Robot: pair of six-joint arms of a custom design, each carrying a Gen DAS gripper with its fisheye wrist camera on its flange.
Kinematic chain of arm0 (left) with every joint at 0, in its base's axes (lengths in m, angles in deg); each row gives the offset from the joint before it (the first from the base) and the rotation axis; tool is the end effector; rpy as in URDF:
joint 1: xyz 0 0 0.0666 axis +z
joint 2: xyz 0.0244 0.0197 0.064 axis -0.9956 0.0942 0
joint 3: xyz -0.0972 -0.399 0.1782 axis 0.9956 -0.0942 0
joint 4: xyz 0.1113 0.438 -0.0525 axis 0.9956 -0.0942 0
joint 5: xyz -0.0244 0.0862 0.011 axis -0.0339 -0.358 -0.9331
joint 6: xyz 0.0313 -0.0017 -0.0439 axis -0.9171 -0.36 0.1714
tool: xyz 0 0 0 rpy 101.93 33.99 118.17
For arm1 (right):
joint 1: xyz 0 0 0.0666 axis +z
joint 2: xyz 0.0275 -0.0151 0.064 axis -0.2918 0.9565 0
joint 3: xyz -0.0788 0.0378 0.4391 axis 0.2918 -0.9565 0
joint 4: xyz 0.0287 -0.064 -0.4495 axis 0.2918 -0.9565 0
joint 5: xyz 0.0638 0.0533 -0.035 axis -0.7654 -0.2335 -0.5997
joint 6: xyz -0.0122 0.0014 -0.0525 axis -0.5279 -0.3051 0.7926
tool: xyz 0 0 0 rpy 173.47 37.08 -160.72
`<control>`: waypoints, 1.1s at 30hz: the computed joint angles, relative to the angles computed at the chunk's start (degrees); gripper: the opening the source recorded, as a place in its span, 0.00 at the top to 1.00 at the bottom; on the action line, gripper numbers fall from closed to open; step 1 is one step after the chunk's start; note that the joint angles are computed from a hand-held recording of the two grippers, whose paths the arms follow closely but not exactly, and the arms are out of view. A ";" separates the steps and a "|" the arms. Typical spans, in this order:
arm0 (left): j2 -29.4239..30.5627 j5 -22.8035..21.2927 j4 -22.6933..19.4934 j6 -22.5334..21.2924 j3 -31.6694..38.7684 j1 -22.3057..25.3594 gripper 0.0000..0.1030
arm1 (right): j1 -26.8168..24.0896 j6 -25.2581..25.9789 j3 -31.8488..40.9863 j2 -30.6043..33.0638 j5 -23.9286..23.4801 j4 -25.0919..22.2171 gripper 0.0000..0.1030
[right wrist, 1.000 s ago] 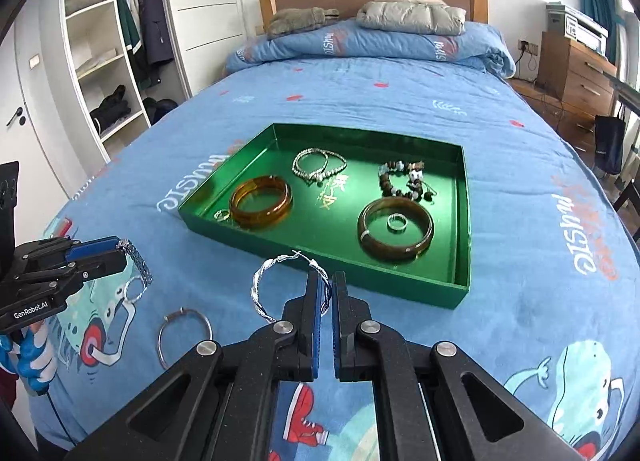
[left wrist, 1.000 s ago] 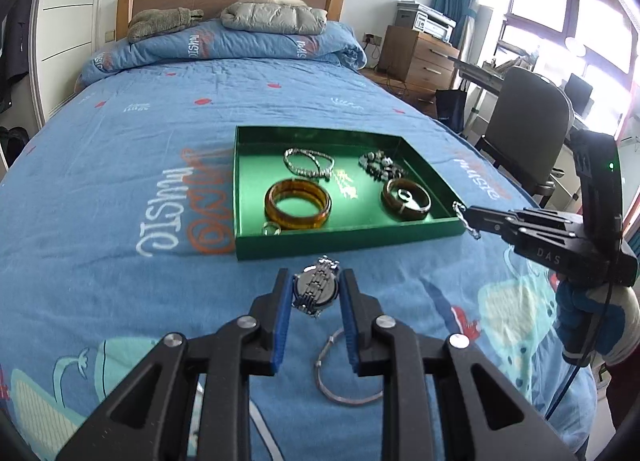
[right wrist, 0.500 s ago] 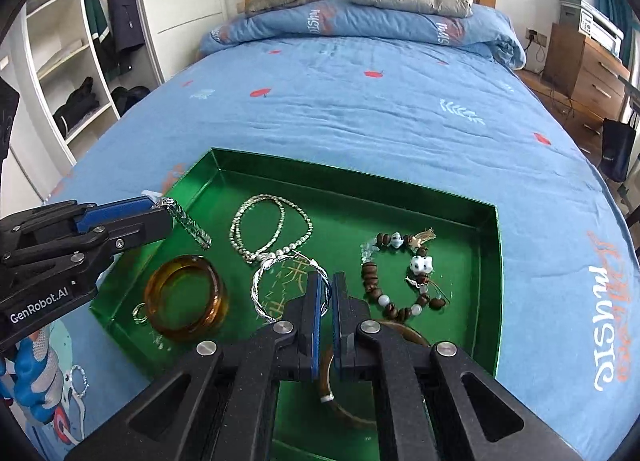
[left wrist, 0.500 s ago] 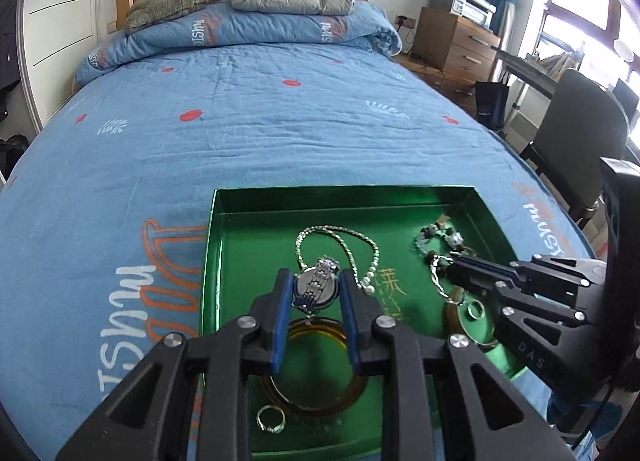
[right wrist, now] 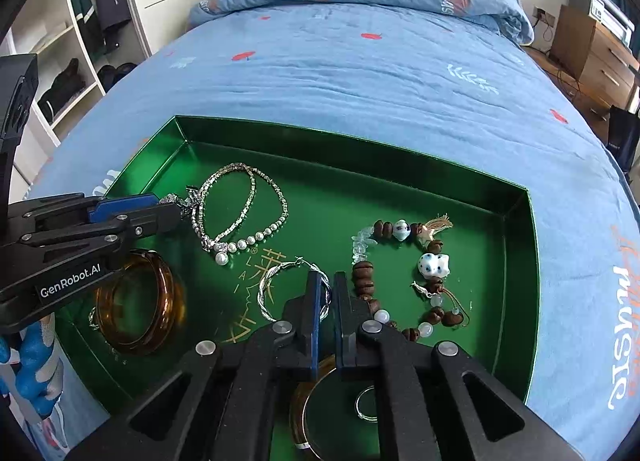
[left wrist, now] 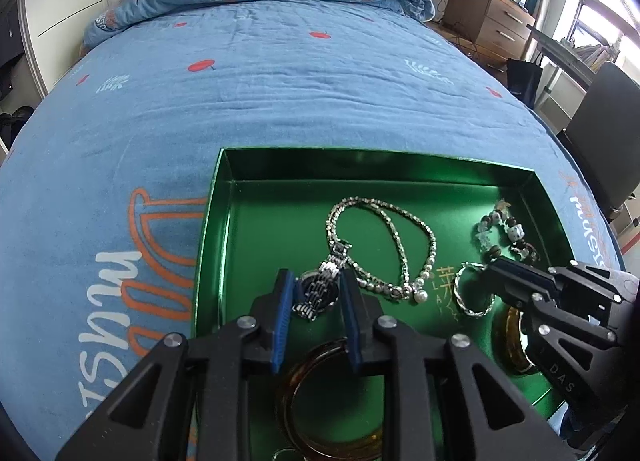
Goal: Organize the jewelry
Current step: 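Open both tools to release the watch and hoop in the tray, then withdraw both tools from the tray toward the remaining hoop and bangle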
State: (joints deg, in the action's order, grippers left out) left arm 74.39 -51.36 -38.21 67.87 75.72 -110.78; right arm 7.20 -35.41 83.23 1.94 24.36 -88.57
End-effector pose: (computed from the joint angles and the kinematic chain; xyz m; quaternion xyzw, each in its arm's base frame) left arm 0.5260 -0.2661 0.4353 0.2911 0.9124 -0.1315 0.2561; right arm 0.4343 0.1832 0.4181 0.1146 0.9508 0.0008 0.2879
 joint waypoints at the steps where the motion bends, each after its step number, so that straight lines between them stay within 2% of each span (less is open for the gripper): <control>1: -0.08 0.45 0.29 -0.02 0.10 0.11 0.77 | 0.15 -0.26 -0.23 -0.44 0.21 0.27 0.82; 2: -0.41 1.30 0.42 0.00 0.05 0.27 0.77 | 0.36 -0.56 -0.42 -0.94 0.48 0.46 0.73; 4: -1.32 2.96 0.75 -0.01 -0.07 0.65 0.72 | 0.90 -1.01 -0.44 -1.83 1.37 0.54 0.66; 6: -2.43 3.51 1.36 -0.01 -0.38 0.83 0.67 | 1.60 -1.43 -0.24 -2.85 2.74 0.01 0.64; 11: -4.56 5.65 0.85 0.04 -0.13 1.33 0.66 | 3.41 -2.90 1.19 -4.82 6.43 -2.19 0.54; 22: -10.12 11.26 -0.12 -0.47 -1.50 3.56 0.63 | 8.85 -8.92 4.48 -7.44 13.52 -8.40 0.45; 27: -13.50 13.68 0.75 -1.05 -3.51 4.78 0.63 | 11.52 -11.84 5.19 -8.40 16.39 -10.45 0.42; 33: -16.53 16.01 -0.96 -2.67 -4.64 6.40 0.63 | 15.36 -16.01 6.28 -9.12 19.96 -12.78 0.40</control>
State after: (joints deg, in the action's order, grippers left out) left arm 57.86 -35.36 -39.16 65.20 71.08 -104.38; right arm 22.56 -51.42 89.51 -7.18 44.32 -101.34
